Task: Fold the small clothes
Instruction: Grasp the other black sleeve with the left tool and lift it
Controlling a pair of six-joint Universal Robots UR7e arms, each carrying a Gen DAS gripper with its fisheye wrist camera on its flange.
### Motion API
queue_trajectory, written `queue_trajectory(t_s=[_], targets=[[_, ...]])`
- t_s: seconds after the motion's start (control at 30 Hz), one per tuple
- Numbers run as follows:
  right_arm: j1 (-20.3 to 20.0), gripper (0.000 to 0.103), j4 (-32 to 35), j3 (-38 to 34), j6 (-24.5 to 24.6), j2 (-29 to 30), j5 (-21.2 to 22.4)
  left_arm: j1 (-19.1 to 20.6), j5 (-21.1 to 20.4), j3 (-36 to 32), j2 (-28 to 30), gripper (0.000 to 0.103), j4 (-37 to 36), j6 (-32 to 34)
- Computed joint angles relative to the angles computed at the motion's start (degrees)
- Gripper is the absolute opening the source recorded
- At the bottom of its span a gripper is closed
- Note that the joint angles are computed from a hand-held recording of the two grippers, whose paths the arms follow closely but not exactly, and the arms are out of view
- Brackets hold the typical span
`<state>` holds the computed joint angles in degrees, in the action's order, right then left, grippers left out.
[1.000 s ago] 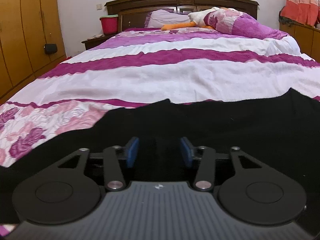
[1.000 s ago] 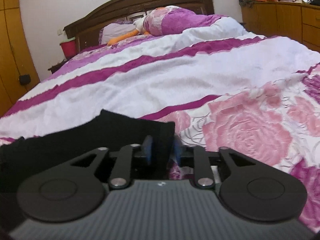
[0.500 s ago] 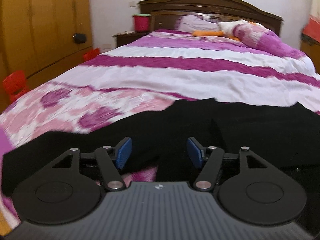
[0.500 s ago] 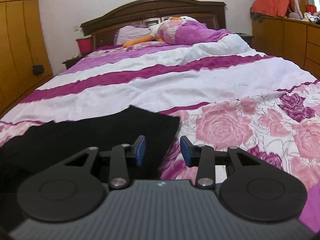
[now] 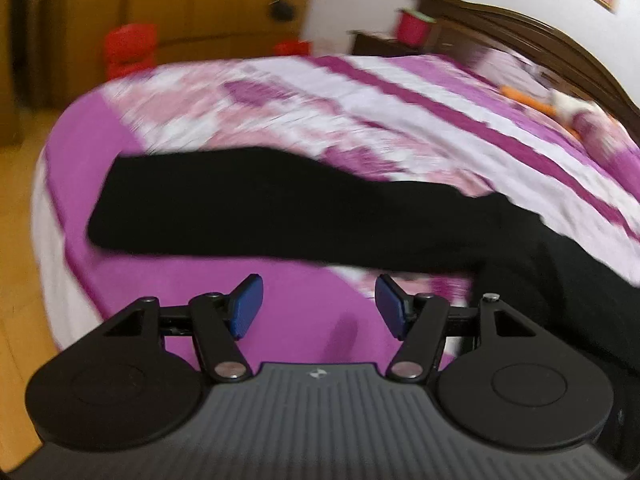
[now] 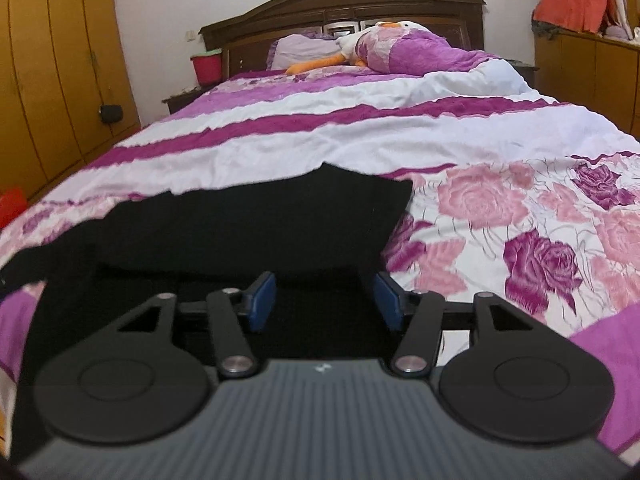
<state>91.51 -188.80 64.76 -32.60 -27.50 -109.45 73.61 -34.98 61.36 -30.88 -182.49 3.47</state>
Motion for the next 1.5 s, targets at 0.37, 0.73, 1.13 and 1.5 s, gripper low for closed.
queue_trajectory(t_s=[0.37, 0.73, 1.13, 1.5], targets=[[-0.37, 0.057, -1.99, 1.82, -1.37, 1.92, -3.87, 4.26, -3.76, -1.65, -0.77, 0.068, -1.16, -17.87], [-0.95, 0.056, -4.15, 2.81, -1.57, 2.79, -4.51, 6.02, -1.33, -16.85, 7.14, 0.061, -3.07, -13.44], [-1.26, 0.057, -4.05, 3.46, -0.08, 2.13, -3.01, 4.11, -12.86, -11.73, 3.34, 0.011, -18.61, 8.46], [-1.77, 0.057, -3.99, 5.48, 2.30, 0.48, -0.23, -1.44, -26.48, -15.88, 5.16, 0.011, -12.49, 14.21]])
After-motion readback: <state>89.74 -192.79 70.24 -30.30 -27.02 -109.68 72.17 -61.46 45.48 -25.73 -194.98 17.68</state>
